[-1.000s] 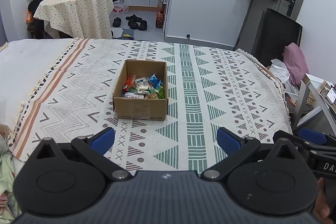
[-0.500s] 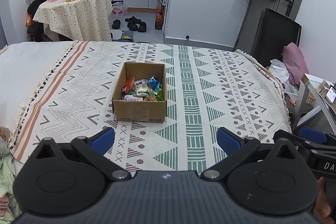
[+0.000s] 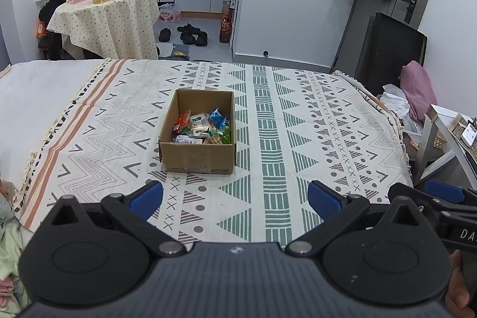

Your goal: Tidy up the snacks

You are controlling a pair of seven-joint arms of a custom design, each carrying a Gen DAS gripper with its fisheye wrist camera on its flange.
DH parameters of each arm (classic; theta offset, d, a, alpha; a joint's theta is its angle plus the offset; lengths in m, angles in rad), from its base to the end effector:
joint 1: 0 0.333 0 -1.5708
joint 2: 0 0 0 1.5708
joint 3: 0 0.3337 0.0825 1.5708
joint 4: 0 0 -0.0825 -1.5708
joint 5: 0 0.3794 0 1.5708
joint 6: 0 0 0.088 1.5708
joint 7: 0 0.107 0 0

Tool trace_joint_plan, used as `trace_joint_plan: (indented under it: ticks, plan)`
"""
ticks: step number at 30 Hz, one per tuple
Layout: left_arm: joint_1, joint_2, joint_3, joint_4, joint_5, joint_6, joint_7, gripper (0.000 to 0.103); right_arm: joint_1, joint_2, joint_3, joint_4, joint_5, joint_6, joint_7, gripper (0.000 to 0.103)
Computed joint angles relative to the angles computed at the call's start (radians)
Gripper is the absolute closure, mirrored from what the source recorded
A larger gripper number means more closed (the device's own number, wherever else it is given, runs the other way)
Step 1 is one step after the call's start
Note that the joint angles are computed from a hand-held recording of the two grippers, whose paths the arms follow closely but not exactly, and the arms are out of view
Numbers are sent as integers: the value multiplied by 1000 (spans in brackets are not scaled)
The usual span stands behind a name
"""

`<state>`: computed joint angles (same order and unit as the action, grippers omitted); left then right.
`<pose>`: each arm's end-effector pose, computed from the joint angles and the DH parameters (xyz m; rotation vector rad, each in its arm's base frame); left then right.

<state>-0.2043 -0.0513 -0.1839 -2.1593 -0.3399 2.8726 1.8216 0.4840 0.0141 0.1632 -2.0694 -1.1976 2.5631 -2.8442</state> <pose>0.5336 -0.1997 0.5278 -1.5073 2.1559 -0.9726 0.4552 0.3613 0.4887 -1.3362 1.8636 -0.7112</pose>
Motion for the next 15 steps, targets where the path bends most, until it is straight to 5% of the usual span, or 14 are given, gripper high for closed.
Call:
trace_joint_plan:
  ticks: [15]
  plan:
    - [-3,-3,3,-13,-29,13,32,0,0,-2,1,-3,-4,-2,2,0]
